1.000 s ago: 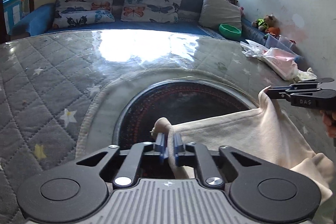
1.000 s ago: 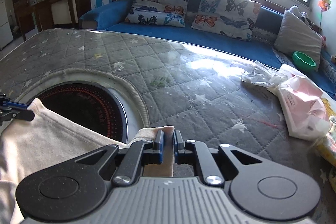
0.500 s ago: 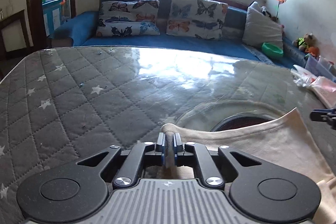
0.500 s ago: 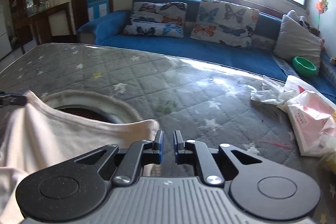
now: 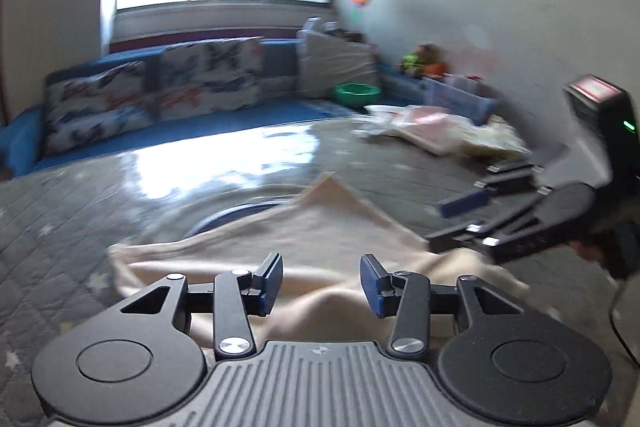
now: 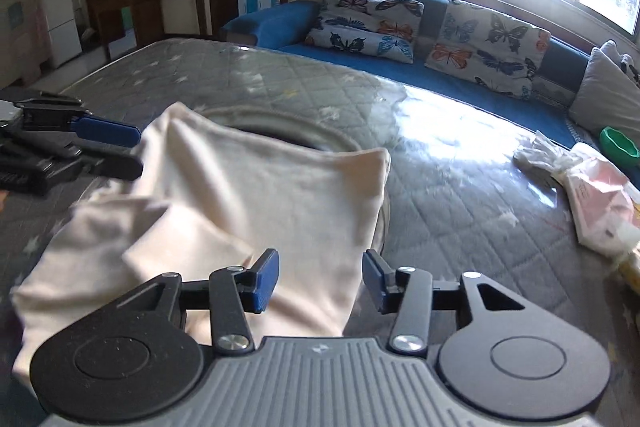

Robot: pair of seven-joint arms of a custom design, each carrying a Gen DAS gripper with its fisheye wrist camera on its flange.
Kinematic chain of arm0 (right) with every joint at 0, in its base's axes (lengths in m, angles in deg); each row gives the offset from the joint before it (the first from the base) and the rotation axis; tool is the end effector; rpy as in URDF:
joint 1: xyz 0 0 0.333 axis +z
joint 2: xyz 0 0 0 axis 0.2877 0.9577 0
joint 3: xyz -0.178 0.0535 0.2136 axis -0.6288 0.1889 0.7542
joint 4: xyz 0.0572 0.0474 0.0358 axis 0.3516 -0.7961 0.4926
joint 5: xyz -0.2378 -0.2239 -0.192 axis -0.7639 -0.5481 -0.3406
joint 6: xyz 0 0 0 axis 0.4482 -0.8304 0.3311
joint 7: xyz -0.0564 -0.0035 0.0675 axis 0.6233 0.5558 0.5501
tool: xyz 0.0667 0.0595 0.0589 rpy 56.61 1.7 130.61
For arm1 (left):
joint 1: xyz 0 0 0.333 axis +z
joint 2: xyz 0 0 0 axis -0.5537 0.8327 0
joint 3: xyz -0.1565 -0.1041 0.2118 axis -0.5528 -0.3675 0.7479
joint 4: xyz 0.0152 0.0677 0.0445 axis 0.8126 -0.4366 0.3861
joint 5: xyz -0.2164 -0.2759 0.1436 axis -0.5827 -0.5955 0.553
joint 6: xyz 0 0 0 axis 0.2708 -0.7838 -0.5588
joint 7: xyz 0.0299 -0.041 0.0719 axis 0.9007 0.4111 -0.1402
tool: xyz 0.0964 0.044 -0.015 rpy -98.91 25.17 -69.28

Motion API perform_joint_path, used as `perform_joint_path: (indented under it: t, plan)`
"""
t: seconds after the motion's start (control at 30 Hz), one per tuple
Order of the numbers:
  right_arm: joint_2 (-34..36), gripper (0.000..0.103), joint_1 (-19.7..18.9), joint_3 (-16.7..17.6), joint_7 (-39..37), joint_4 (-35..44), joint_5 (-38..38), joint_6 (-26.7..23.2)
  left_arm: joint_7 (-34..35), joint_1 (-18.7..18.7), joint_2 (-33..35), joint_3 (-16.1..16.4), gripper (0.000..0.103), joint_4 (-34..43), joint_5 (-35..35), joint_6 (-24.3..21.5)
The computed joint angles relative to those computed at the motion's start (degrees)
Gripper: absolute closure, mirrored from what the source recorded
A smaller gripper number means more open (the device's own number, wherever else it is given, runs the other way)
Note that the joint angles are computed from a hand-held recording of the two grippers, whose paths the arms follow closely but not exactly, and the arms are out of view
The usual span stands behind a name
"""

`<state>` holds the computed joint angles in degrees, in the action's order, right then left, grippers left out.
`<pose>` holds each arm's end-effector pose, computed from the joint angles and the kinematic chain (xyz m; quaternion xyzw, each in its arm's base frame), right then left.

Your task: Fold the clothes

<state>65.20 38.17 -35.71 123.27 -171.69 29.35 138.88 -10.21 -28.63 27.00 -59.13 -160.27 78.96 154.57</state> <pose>0.5967 0.3644 0.4705 -0.8789 0.2921 -0.1358 0.3519 0.4562 -0.1788 0.4685 -0.5547 0.6809 -0.3897 0.2770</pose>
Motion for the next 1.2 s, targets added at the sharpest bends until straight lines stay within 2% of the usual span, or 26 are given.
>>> perform_joint_path:
  t: [0.03,0.07,0.1,0.23,0.27,0.37,0.4,0.5,0.57,0.63,0.7,0.73,0.8,0.87,0.9,1.07,1.2]
  plan:
    - [-1.51,0.052,-0.33,0.28,-0.67,-2.16,0.43,0.71,1.11,-1.48,0.22,0.63,0.057,0.04,1.09,0.29]
    - [-2.82,0.048,-0.64,0.57,-1.49,-4.02,0.98,1.40,1.96,-0.95,0.44,-0.62,0.057,0.26,2.14,0.52]
    - [-4.11,0.046,-0.84,0.76,-2.23,-5.85,1.49,2.16,2.58,1.58,0.69,-3.73,0.057,0.66,3.03,0.67]
    - [-7.95,0.041,-1.27,1.15,-5.46,-11.04,3.69,3.81,2.29,16.69,1.33,-19.83,0.057,3.07,7.90,-0.33]
    - [-8.77,0.039,-1.14,1.02,-5.86,-12.23,4.00,4.38,2.27,18.50,1.74,-21.60,0.057,3.49,9.16,-0.43]
    - [-10.86,0.038,-0.92,0.75,-6.98,-14.97,5.30,5.15,3.28,17.06,4.05,-20.01,0.057,4.51,11.98,-1.20]
    - [-11.46,0.037,-0.83,0.64,-7.24,-15.70,5.74,5.25,2.63,18.35,4.37,-21.07,0.057,4.85,13.29,-1.41]
    - [-12.67,0.034,-0.59,0.53,-9.02,-17.18,7.19,5.55,-0.13,26.46,4.47,-28.22,0.057,5.93,18.83,-1.54]
    - [-13.04,0.033,-0.24,0.36,-9.67,-17.67,7.75,5.90,-2.09,33.53,3.40,-34.83,0.057,6.59,22.81,-2.10]
    - [-13.21,0.032,0.03,0.36,-10.37,-17.80,8.46,6.03,-3.07,36.86,3.53,-37.98,0.057,7.17,25.21,-2.65]
    - [-13.41,0.032,0.35,0.37,-10.99,-17.99,8.92,6.16,-4.09,38.93,3.85,-39.94,0.072,7.49,27.05,-2.90]
    - [-13.47,0.032,0.50,0.38,-11.35,-18.05,9.03,6.17,-4.71,38.66,3.93,-39.59,0.083,7.36,27.25,-2.81]
    - [-13.63,0.032,0.72,0.49,-12.28,-18.23,9.48,5.95,-5.97,35.42,4.40,-36.02,0.091,6.73,26.45,-2.00]
    - [-13.82,0.033,1.07,0.50,-12.94,-18.48,9.57,5.75,-7.63,28.78,3.96,-28.80,0.097,5.22,23.31,-0.55]
    - [-13.92,0.033,1.24,0.49,-13.28,-18.67,9.56,5.77,-8.78,26.79,3.21,-26.35,0.098,4.32,21.24,0.25]
    - [-13.45,0.041,2.31,0.78,-14.42,-18.89,9.30,5.91,-16.05,24.34,-3.03,-21.08,0.100,-1.09,9.07,3.91]
    - [-11.51,0.050,2.95,1.27,-14.66,-17.23,9.17,5.58,-20.10,24.36,-12.02,-19.32,0.100,-7.27,0.61,4.48]
